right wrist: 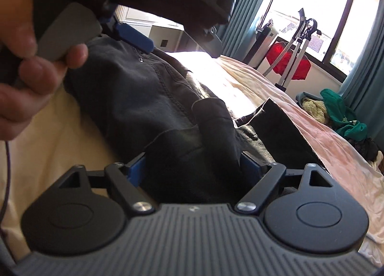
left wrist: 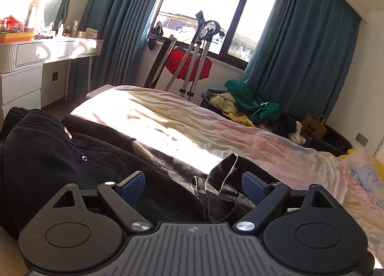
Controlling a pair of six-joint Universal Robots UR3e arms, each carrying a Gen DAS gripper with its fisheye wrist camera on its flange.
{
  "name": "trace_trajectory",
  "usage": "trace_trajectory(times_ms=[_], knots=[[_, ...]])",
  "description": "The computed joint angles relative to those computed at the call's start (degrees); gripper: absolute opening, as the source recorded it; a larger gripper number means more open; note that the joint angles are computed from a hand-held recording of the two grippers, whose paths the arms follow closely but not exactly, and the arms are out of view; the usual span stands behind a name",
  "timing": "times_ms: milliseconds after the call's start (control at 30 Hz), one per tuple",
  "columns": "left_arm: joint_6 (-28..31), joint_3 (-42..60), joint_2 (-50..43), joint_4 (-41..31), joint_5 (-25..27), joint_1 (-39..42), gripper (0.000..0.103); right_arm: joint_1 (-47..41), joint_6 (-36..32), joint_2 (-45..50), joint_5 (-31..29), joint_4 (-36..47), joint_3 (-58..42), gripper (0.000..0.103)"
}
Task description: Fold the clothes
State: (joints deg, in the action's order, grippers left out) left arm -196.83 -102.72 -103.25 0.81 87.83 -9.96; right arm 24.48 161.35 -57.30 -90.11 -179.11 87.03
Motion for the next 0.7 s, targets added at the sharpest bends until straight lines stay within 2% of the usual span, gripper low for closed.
trace_trajectory(times_ms=[200,300,400,467,567,700], knots=[[2.49,3.74,-4.79,-1.31,2.45,-2.22,0.09,-9.6,17.11,-13.48,10.96,-6.1,15.97,0.084],[4.02,6.13,-7.44,-3.23,4.44,-3.41,0.09,-13.59,23.54,-13.66,9.67,-9.8,16.89,0.084],[4.32,9.37,-9.78,-8.08,8.45,-5.11,0.089,-14.65,28.1,-11.26,4.11,-10.96,14.81,0.084],[3.5,10.81,-10.62,-11.84,10.01,-5.5,0.089,-15.06,31.62,-8.31,0.49,-6.24,10.97,0.084],[2.52,9.21,-10.45,-11.28,9.31,-4.91,0.089,-16.81,35.48,-5.7,1.25,2.94,8.01,0.083],[2.08,5.14,-5.88,-11.55,7.88,-4.05,0.089,-16.83,37.15,-4.24,1.37,2.72,9.25,0.084]])
